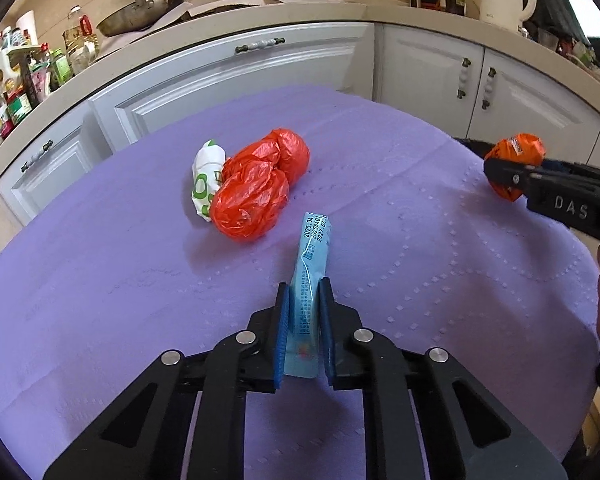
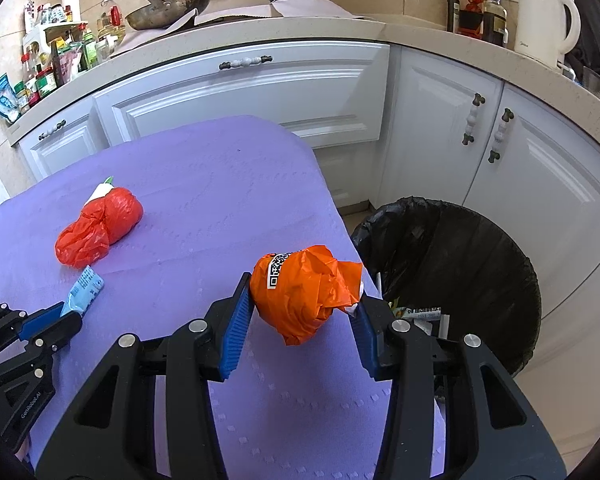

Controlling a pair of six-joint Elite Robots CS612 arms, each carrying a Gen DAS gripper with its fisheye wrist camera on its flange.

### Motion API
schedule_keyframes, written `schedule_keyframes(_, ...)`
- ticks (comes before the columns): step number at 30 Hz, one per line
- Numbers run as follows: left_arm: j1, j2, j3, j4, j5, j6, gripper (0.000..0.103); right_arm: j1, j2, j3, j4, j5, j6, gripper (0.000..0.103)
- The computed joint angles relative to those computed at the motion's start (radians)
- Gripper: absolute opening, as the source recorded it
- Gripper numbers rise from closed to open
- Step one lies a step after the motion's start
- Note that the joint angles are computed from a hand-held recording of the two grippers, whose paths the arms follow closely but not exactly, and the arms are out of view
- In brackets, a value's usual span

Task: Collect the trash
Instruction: 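Carry the blue tube and orange bag over the bin and open both tools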

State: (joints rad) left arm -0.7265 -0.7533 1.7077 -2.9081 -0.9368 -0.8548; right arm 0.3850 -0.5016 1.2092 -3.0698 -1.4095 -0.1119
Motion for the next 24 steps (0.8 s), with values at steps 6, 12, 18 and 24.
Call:
schedule_keyframes(6, -0.012, -0.003, 0.007, -0.036, 0.041, -0.06, 0.015, -0.005, -0.008, 0.017, -0.026, 0.01, 0.004, 0.044)
schedule_keyframes(12, -0.024, -0.005, -0.004, -0.056, 0.094, -0.112, 0.015, -0.013, -0.022, 0.046, -0.071, 0.02, 0.007, 0.044)
schedule_keyframes(18, -0.026, 0.005, -0.039, -0.065, 0.118, -0.106, 0.015, -0.023, -0.035, 0.071, -0.119, 0.004, 0.016, 0.044)
schedule_keyframes(24, -0.023, 0.033, -0.11, -0.082, 0.125, -0.052, 0.015, -0.041, -0.041, 0.078, -0.15, -0.024, 0.038, 0.044)
